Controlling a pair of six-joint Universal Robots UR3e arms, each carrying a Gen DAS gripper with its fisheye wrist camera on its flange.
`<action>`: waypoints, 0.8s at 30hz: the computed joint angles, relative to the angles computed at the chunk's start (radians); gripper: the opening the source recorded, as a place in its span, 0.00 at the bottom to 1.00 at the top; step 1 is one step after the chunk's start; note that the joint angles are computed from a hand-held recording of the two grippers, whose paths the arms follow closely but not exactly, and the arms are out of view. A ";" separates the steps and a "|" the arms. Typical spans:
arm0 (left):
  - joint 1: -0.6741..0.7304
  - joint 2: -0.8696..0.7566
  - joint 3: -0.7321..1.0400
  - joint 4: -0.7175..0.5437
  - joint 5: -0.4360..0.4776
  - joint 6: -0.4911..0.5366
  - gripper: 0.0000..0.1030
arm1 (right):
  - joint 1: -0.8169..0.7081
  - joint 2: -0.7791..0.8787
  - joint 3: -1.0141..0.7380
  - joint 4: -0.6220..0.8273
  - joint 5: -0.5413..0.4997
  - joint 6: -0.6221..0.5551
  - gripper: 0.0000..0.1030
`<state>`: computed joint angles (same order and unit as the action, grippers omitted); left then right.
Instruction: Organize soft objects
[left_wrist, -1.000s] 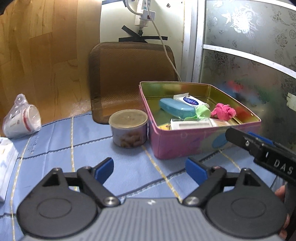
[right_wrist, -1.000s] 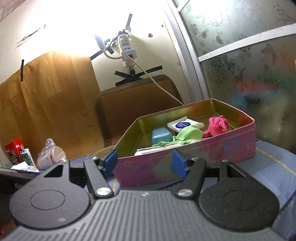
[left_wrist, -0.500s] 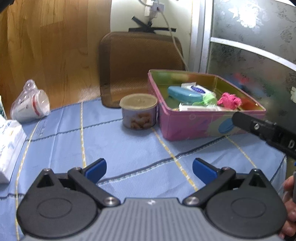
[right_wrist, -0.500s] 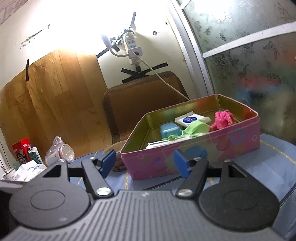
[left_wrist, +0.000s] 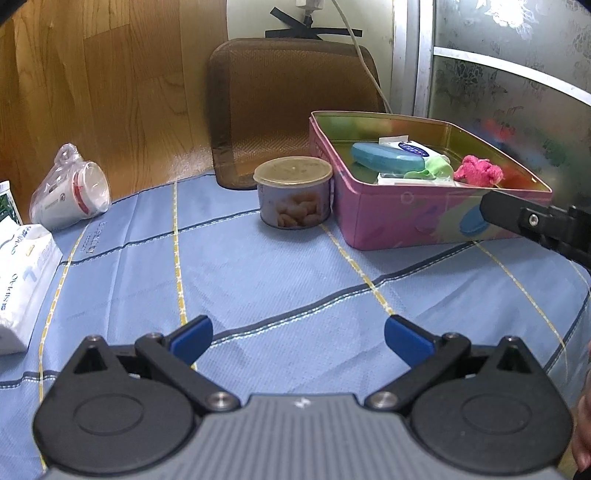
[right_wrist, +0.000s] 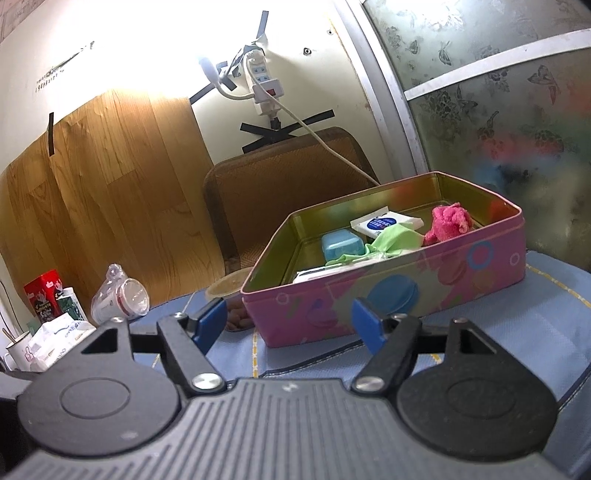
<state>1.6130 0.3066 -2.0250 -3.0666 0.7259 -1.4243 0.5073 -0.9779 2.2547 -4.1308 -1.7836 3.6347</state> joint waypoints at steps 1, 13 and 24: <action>0.004 0.002 0.004 -0.004 0.001 0.003 1.00 | 0.001 0.000 -0.001 0.002 -0.001 0.000 0.74; 0.012 0.024 0.018 -0.028 0.008 0.034 1.00 | -0.008 -0.003 -0.001 0.019 0.002 0.016 0.75; -0.026 0.033 -0.020 0.038 -0.014 -0.019 1.00 | -0.010 -0.001 -0.002 0.009 0.006 0.013 0.75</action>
<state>1.5869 0.3392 -2.0455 -3.0287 0.7114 -1.4432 0.4973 -0.9786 2.2530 -4.1214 -1.7780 3.6479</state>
